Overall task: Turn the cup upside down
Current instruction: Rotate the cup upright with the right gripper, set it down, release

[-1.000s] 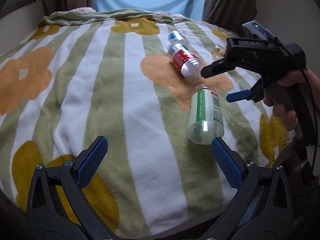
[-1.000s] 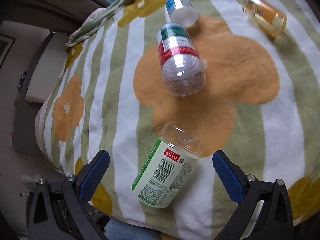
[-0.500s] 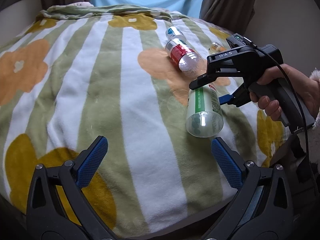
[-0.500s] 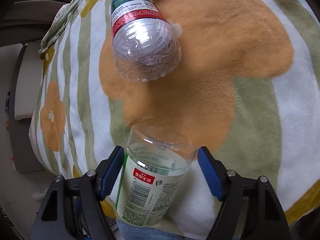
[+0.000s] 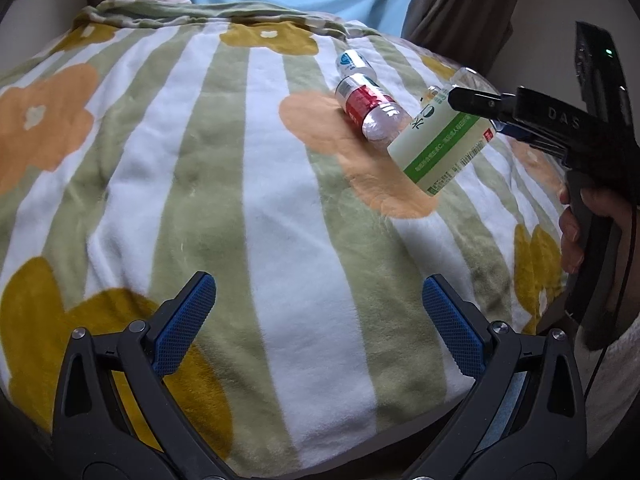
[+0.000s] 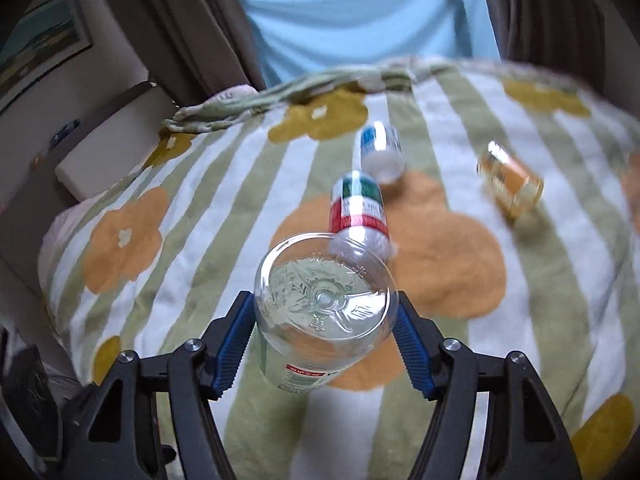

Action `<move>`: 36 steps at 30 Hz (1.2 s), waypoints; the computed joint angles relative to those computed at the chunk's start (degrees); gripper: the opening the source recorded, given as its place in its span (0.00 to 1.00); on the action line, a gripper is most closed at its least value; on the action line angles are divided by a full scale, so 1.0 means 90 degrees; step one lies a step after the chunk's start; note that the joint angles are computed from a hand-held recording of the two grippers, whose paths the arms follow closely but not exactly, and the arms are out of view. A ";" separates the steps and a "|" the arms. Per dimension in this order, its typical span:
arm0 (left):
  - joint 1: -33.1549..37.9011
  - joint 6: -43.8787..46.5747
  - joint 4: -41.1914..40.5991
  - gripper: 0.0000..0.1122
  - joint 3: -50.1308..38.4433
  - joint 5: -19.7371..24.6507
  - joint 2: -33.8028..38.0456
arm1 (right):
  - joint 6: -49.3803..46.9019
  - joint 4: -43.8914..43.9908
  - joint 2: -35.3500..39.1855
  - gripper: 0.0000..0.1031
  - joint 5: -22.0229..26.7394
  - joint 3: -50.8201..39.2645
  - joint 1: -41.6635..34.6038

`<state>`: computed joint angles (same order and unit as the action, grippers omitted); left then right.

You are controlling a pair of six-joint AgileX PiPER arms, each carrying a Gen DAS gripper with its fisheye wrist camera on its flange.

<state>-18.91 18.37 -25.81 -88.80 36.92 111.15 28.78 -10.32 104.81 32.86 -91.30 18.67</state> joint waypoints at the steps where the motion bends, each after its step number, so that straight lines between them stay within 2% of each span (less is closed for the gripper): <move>1: 0.0007 0.0017 0.0001 0.91 0.0006 0.0008 -0.0004 | 0.0379 -0.0623 -0.0122 0.62 -0.0151 0.0200 0.0201; 3: 0.0010 0.0024 0.0037 0.91 0.0043 -0.0014 -0.0037 | 0.0724 -0.1444 -0.0200 0.62 -0.0104 0.0326 0.0496; 6: 0.0040 0.0074 -0.0029 0.91 0.0053 -0.0021 -0.0025 | 0.0621 -0.2163 0.0076 0.61 0.0336 0.0072 0.0787; 16: 0.0031 0.0092 -0.0024 0.91 -0.0040 0.0036 0.0060 | 0.0444 -0.2129 0.0396 0.61 0.0241 0.0219 0.0730; 33: -0.0210 -0.0406 0.0575 0.91 -0.0109 0.0019 0.0055 | 0.0486 -0.2128 0.0471 0.63 0.0085 0.0287 0.0708; 35: -0.0231 -0.0434 0.0612 0.91 -0.0116 0.0013 0.0055 | 0.0681 -0.2258 0.0479 0.72 0.0063 0.0320 0.0715; 36: -0.0245 -0.0464 0.0650 0.91 -0.0129 0.0023 0.0060 | 0.0835 -0.2376 0.0468 0.86 0.0005 0.0378 0.0727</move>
<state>-21.12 14.19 -19.96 -89.96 37.12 111.69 36.30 -31.70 109.03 32.91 -87.89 25.21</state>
